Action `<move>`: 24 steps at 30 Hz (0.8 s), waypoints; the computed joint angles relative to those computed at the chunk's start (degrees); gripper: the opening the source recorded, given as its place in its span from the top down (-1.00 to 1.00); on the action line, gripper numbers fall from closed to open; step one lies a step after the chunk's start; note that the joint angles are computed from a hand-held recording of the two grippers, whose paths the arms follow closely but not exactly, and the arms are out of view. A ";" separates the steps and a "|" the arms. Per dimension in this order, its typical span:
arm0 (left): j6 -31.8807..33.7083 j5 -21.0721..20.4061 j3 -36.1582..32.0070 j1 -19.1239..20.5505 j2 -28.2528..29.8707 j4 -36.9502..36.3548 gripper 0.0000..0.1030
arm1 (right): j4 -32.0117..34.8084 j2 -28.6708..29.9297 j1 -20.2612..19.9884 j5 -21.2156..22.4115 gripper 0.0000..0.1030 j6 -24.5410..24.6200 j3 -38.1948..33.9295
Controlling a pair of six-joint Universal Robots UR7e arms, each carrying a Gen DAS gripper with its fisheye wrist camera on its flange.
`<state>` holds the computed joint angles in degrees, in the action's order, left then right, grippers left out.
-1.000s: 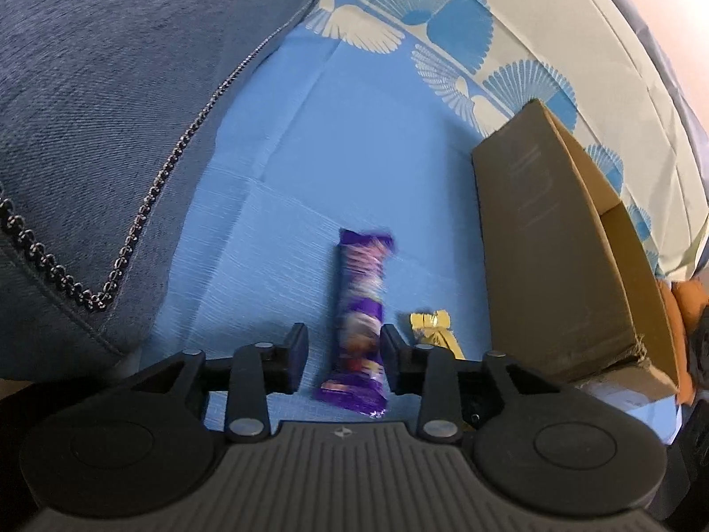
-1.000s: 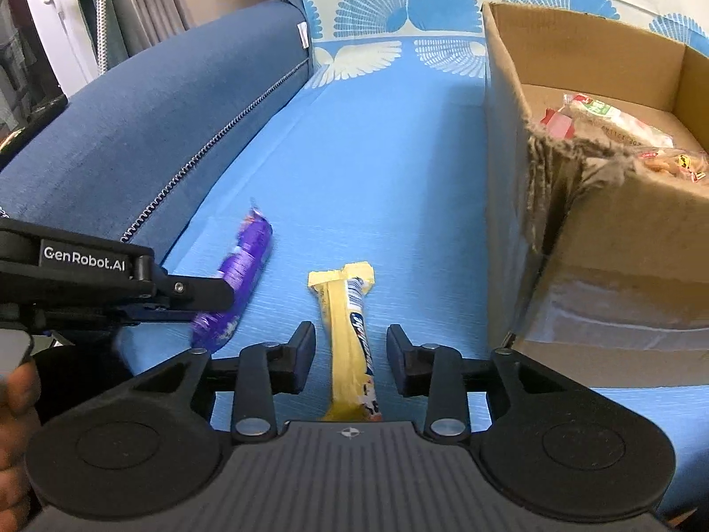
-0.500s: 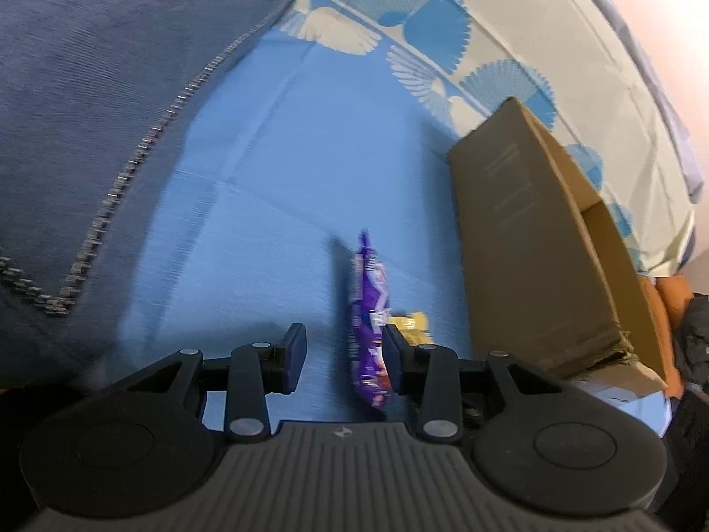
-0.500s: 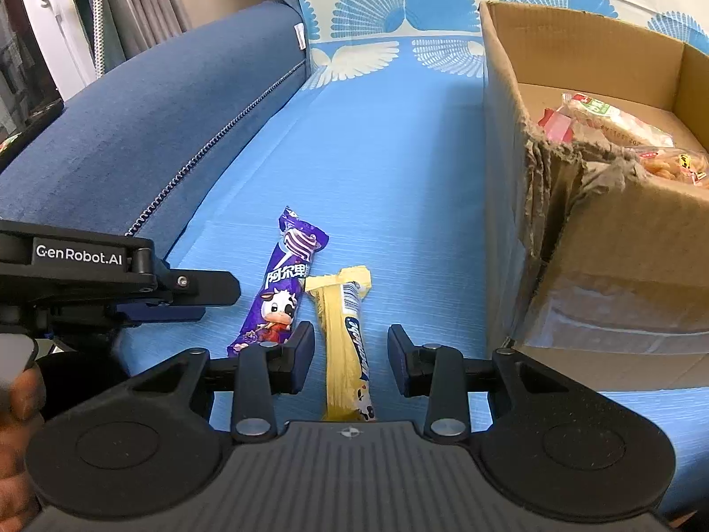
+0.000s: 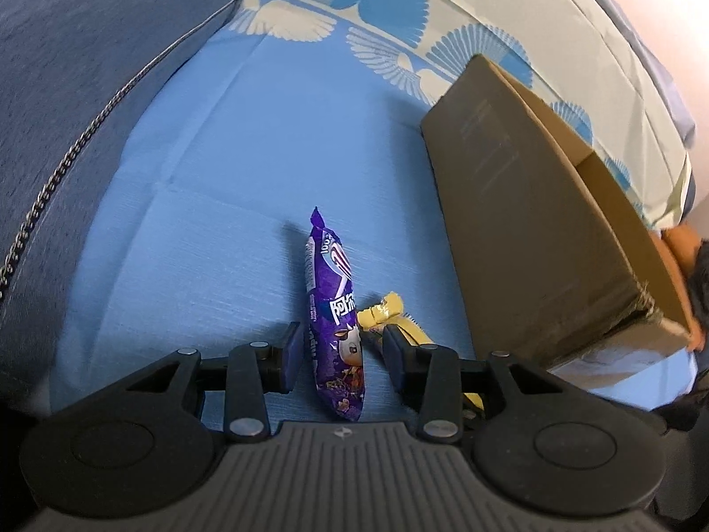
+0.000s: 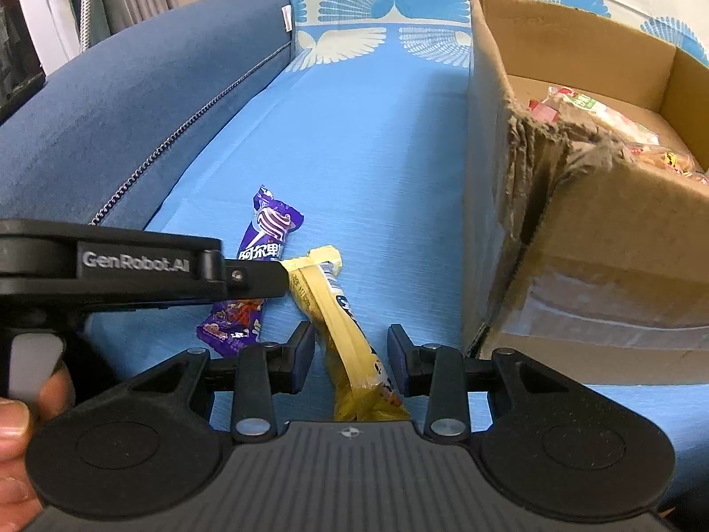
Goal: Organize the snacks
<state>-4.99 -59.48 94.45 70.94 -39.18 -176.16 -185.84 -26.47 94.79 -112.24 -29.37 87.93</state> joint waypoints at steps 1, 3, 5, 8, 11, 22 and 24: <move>0.59 0.61 0.06 -0.19 0.14 -0.16 0.59 | -0.31 0.13 0.07 -0.15 0.37 -0.51 -0.02; 1.13 1.52 0.18 -0.42 0.28 -0.39 0.67 | -0.86 0.26 0.21 -0.18 0.63 -1.34 0.16; 1.94 2.19 0.83 -0.75 0.21 -2.77 0.68 | -2.37 0.39 0.27 -0.21 0.67 -2.14 0.32; 1.73 3.58 2.44 -1.40 -0.77 -5.31 0.68 | -4.37 -0.01 0.19 1.19 0.67 -2.16 0.99; -1.33 5.03 3.62 -1.79 -2.23 -4.46 0.68 | -4.28 -0.37 0.02 1.82 0.67 -1.87 1.19; -5.55 5.86 1.54 -1.05 -2.11 4.00 0.58 | 0.32 0.23 0.15 0.28 0.64 0.42 -0.26; -4.68 6.28 1.44 -1.17 -1.83 3.78 0.58 | 0.28 0.12 0.15 0.24 0.64 0.56 -0.17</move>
